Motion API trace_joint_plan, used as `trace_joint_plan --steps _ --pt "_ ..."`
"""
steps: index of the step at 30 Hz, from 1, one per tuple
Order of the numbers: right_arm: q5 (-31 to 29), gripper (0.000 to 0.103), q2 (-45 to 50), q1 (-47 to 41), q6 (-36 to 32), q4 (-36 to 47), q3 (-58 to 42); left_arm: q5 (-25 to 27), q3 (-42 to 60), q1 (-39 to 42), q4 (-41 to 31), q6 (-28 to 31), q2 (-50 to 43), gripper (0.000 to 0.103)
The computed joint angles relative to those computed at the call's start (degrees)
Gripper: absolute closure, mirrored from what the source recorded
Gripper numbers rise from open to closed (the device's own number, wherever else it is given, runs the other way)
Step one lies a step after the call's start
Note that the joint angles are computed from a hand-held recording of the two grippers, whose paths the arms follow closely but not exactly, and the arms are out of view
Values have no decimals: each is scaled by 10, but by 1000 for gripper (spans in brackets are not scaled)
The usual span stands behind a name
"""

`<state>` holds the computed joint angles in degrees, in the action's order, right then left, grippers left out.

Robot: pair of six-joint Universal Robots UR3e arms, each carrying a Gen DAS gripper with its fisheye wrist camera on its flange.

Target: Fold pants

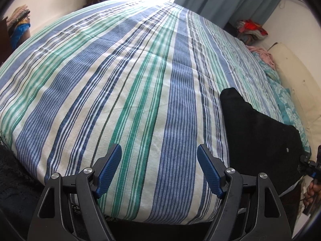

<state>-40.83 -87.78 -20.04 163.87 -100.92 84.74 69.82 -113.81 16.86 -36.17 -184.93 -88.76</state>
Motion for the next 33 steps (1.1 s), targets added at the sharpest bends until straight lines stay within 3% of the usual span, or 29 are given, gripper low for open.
trace_joint_plan --steps 8,12,14,16,17,18,22,27,31,33 --pt "33 87 -42 -48 -1 -59 131 31 11 -46 5 17 -6 24" --pt "-47 86 -23 -27 30 -113 172 36 22 -77 -1 33 -10 24" --pt "-55 85 -26 -24 41 -141 193 37 26 -89 -6 38 -6 24" --pt "-64 79 -34 -24 52 -139 186 39 33 -101 -12 40 -3 24" --pt "-81 68 -39 -21 52 -133 176 41 37 -110 -13 40 -1 24" --pt "-109 64 -46 -14 52 -132 163 44 40 -119 -9 41 1 24" --pt "-223 64 -98 39 38 -175 132 57 66 -180 20 48 -12 24" --pt "-202 64 -94 109 6 -242 126 63 127 -275 41 89 -93 23" --pt "-261 67 -27 145 35 -245 135 136 161 -343 20 137 -157 23" --pt "-244 72 -31 127 32 -245 167 140 151 -347 20 164 -139 22"
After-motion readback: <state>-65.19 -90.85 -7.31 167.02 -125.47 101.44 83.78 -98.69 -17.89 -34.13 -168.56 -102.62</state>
